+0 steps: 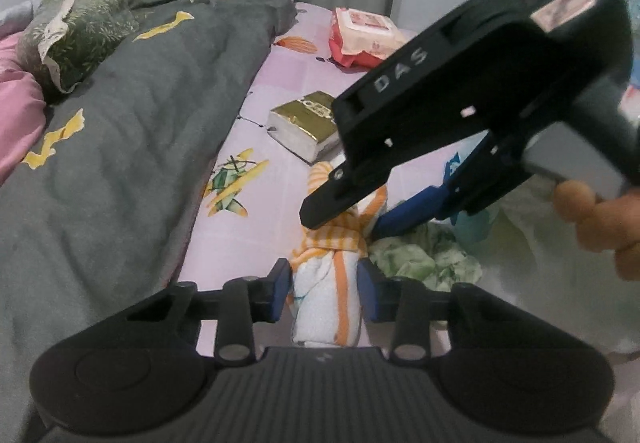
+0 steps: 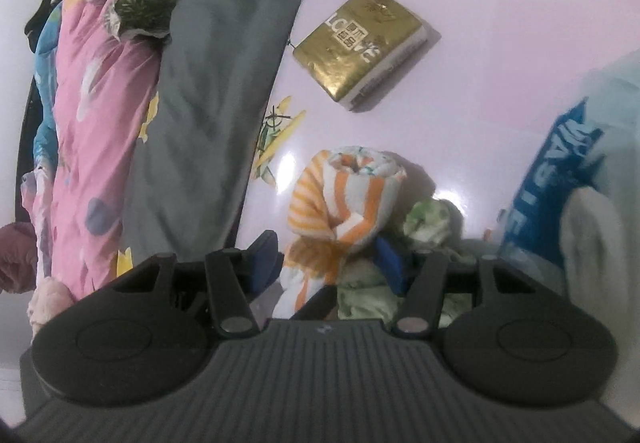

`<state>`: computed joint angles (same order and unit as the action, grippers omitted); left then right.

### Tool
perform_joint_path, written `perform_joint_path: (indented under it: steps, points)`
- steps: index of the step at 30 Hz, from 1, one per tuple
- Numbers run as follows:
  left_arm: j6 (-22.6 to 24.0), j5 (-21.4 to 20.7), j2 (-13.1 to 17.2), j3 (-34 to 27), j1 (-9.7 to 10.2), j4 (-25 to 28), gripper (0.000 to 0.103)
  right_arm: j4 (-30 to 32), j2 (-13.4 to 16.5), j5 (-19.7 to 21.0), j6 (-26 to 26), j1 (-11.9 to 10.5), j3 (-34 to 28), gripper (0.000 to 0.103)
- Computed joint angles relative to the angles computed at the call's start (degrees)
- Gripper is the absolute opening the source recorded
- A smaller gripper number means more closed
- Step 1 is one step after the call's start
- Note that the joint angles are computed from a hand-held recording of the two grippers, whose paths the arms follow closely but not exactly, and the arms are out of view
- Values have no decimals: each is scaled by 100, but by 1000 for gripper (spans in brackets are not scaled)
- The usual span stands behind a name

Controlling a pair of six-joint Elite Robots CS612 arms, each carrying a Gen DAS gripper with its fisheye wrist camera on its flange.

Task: Organize soft objects
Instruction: 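Close the right gripper on the orange-striped towel roll and lift it, then carry the towel roll into the cardboard box and release it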

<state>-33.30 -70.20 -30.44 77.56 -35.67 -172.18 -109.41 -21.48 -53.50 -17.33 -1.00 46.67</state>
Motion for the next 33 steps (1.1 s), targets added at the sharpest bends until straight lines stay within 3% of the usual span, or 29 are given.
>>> perform_joint_path:
  steps: [5, 10, 16, 20, 23, 26, 28, 30, 33]
  points:
    - [-30, 65, -155, 218, -31, -283, 33, -151, -139, 82, -18, -39, 248, 50]
    - [74, 143, -374, 509, -118, -833, 32, -472, -433, 605, 18, -189, 777, 46]
    - [794, 81, -470, 438, -325, -1480, 33, -2040, -1084, 1384, 272, -581, 1977, 39]
    - [1302, -534, -331, 31, -440, -1742, 33, -3381, -1480, 1641, 722, -1018, 2739, 36]
    - [1626, -1160, -118, -477, -532, -1661, 34, -4292, -1730, 1471, 1114, -1332, 3198, 35]
    - [1901, -1965, 155, -1068, -603, -1449, 33, -4977, -1980, 1042, 1310, -1642, 3611, 33]
    - [2005, -2474, 325, -1430, -636, -1199, 35, -5128, -2107, 756, 1270, -1797, 3799, 29]
    - [2097, -2678, 463, -1705, -698, -943, 35, -5165, -2199, 476, 1141, -1941, 3919, 13]
    - [2042, -2835, 575, -1891, -728, -719, 37, -5096, -2253, 164, 868, -2125, 4017, 12]
